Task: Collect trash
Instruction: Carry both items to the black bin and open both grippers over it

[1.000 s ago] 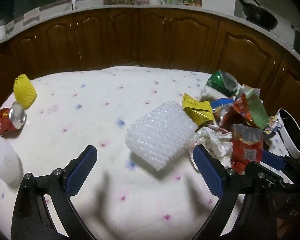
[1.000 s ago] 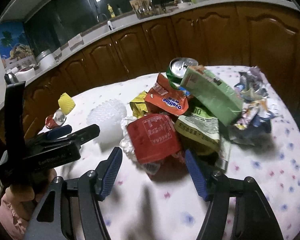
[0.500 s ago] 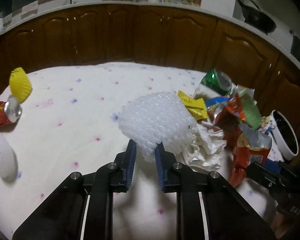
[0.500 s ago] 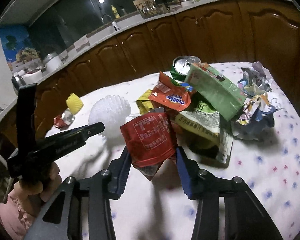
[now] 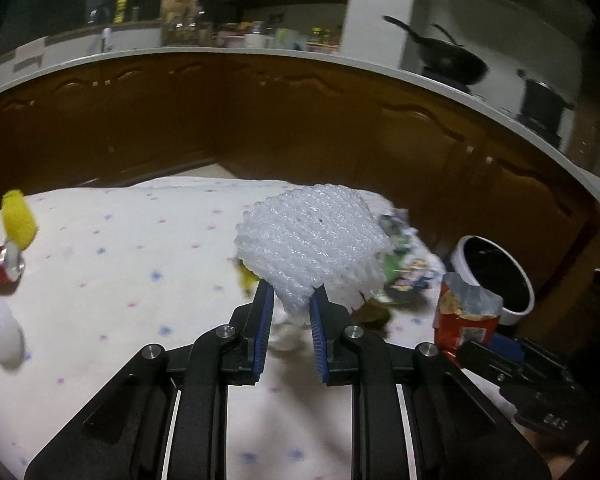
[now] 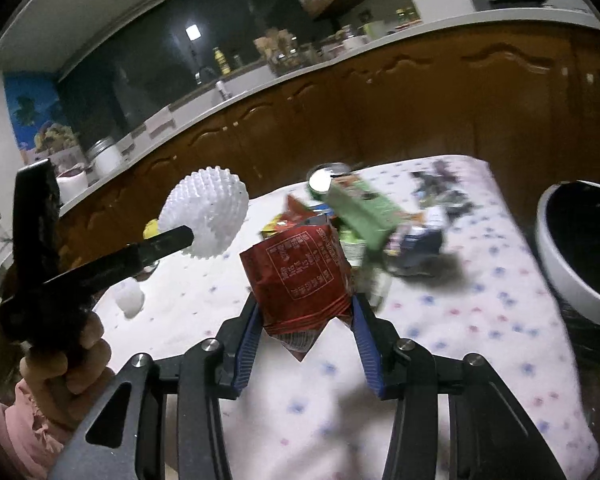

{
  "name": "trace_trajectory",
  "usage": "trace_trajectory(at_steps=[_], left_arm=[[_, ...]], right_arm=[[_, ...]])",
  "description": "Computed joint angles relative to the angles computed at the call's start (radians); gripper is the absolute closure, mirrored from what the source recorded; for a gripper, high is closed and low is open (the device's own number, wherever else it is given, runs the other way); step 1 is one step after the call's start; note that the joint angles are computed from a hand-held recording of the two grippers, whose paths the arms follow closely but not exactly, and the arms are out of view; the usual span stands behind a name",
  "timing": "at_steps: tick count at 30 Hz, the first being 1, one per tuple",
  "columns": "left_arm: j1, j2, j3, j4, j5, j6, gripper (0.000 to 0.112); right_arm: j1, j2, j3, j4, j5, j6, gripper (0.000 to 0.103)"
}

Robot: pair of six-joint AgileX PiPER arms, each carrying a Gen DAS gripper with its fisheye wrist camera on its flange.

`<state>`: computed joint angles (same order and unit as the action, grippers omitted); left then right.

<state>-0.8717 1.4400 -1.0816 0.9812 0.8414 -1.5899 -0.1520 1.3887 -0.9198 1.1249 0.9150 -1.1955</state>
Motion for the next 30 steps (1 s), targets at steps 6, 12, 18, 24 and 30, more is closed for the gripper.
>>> trace_trajectory(at_steps=[6, 12, 18, 24, 30], left_arm=[[-0.026, 0.104, -0.12, -0.044, -0.036, 0.086, 0.095], [-0.034, 0.221, -0.267, -0.122, -0.07, 0.207, 0.095], [-0.05, 0.343, -0.426, -0.194, -0.075, 0.327, 0.095], [-0.053, 0.471, -0.617, -0.291, -0.047, 0.473, 0.095], [-0.04, 0.608, -0.842, -0.397, 0.009, 0.631, 0.095]], right_arm=[[-0.164, -0.003, -0.015, -0.017, 0.061, -0.013, 0.058], [-0.306, 0.042, -0.064, -0.017, 0.102, -0.04, 0.058], [-0.396, 0.101, -0.13, -0.026, 0.122, -0.033, 0.058], [-0.439, 0.165, -0.2, -0.033, 0.116, -0.015, 0.058], [-0.452, 0.229, -0.281, -0.062, 0.093, 0.03, 0.058]])
